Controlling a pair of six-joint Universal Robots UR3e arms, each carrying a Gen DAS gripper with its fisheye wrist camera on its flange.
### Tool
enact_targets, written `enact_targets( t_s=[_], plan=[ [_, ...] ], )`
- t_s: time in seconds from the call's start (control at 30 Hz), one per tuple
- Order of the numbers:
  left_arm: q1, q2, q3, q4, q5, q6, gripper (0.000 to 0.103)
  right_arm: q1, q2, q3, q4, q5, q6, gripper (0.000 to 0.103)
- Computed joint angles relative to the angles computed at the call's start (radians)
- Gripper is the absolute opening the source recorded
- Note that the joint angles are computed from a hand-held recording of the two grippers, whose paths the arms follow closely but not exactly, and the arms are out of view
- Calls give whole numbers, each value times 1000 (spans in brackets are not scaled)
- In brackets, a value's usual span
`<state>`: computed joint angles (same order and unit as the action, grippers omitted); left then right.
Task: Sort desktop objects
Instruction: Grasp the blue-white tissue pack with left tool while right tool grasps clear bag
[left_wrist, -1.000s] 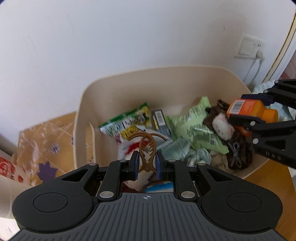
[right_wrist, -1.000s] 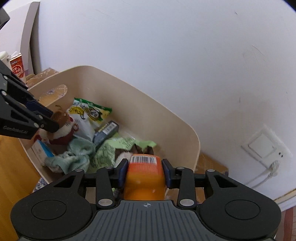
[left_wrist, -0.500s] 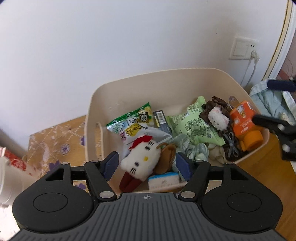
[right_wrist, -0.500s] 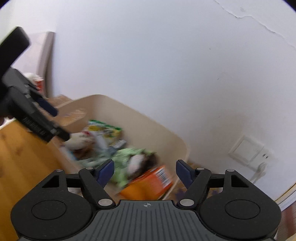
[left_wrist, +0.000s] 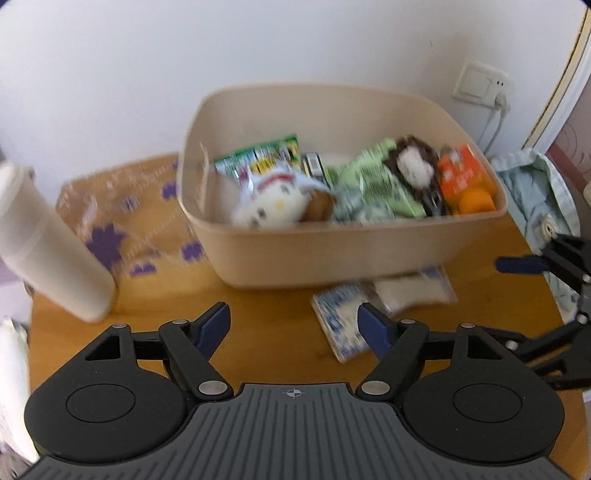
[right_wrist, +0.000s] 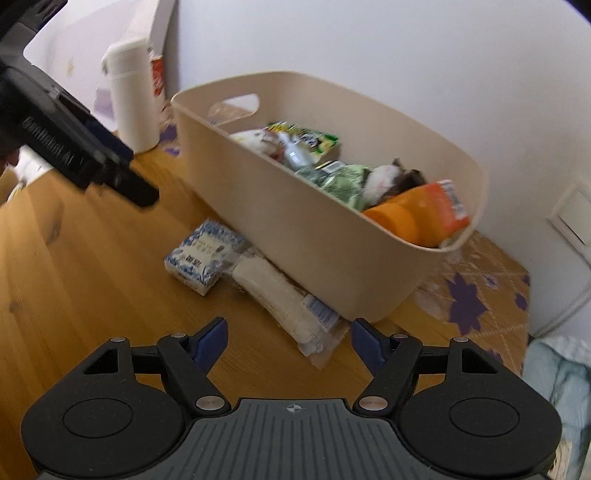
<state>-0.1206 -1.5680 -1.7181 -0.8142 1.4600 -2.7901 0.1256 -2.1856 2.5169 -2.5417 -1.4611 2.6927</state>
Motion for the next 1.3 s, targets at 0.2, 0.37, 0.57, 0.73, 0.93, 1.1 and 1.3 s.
enact_targets(
  t_s=[0.2,0.37,0.57,0.73,0.93,1.1,1.3],
  plan=[
    [-90,-47,-57,52,45,-92,77,94,224,-37,-152,-50,-65,76],
    [-151,-153,-19,121,78,-167,77,87,332,-68,-183,-50,-30,76],
    [-174,-256,35,130,151,-184,77,16,323,-39,-153,19,36,78],
    [-135,-260,28,121,147,-155,78,-47,202,-30,22,123,-4,77],
    [-90,-220,-14,132,158,-119,78,-37,145,9,-5,118,-22,77],
    [-48,-204,-25,130,152,-73,78,7,297,-34,-152,68,-45,77],
    [-45,-221,24,74,86,-43,78,5,387,-77,-182,90,-64,78]
  ],
)
